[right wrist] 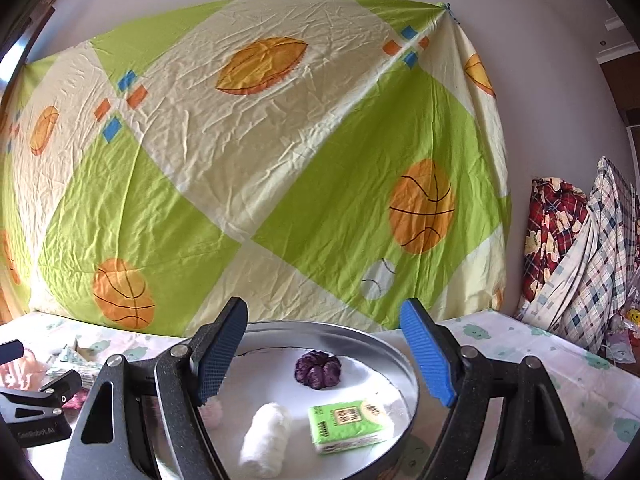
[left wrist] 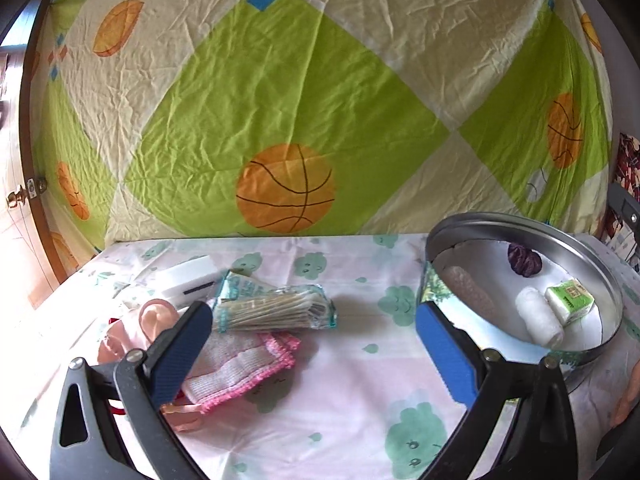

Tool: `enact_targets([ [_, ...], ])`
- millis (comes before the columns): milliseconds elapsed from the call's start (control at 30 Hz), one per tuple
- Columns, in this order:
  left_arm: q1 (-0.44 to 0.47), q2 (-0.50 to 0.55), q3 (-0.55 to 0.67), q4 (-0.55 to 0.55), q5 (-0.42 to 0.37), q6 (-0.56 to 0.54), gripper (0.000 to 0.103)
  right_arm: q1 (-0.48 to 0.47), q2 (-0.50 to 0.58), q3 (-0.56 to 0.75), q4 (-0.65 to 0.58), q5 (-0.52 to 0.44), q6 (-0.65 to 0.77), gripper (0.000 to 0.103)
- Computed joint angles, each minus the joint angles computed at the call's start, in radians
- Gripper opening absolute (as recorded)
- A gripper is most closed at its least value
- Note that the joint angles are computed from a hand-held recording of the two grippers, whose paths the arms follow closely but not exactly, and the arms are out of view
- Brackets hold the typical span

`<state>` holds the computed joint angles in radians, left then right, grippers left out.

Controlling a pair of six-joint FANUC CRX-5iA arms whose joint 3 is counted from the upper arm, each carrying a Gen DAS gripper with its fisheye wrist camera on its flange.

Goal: Organize soft objects
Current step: 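Withdraw both grippers from the tin toward the remaining items, then grasp the toothpick pack with the right gripper and lift it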

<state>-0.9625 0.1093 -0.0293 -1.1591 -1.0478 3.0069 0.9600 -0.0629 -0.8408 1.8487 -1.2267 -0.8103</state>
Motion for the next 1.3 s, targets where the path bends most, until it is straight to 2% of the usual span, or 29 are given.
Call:
enact_targets([
  [367,0.040,-0.080,-0.094,-0.010,0.006,0.046,0.103,0.092,0.060,0.055,-0.075,-0.025,0.009,0.080],
  [867,0.142,-0.204,-0.221,-0.030,-0.001,0.065,0.103,0.138,0.167,0.161,-0.069,0.054,0.035,0.081],
  [1133,0.234,-0.275,-0.285,-0.009,0.019,0.091,0.103,0.136,0.213,0.231,-0.071,0.162,0.059,0.081],
  [1300,0.259,-0.284,-0.295,-0.020,-0.008,0.110,0.103,0.130,0.250,0.291,-0.093,0.265,0.105,0.081],
])
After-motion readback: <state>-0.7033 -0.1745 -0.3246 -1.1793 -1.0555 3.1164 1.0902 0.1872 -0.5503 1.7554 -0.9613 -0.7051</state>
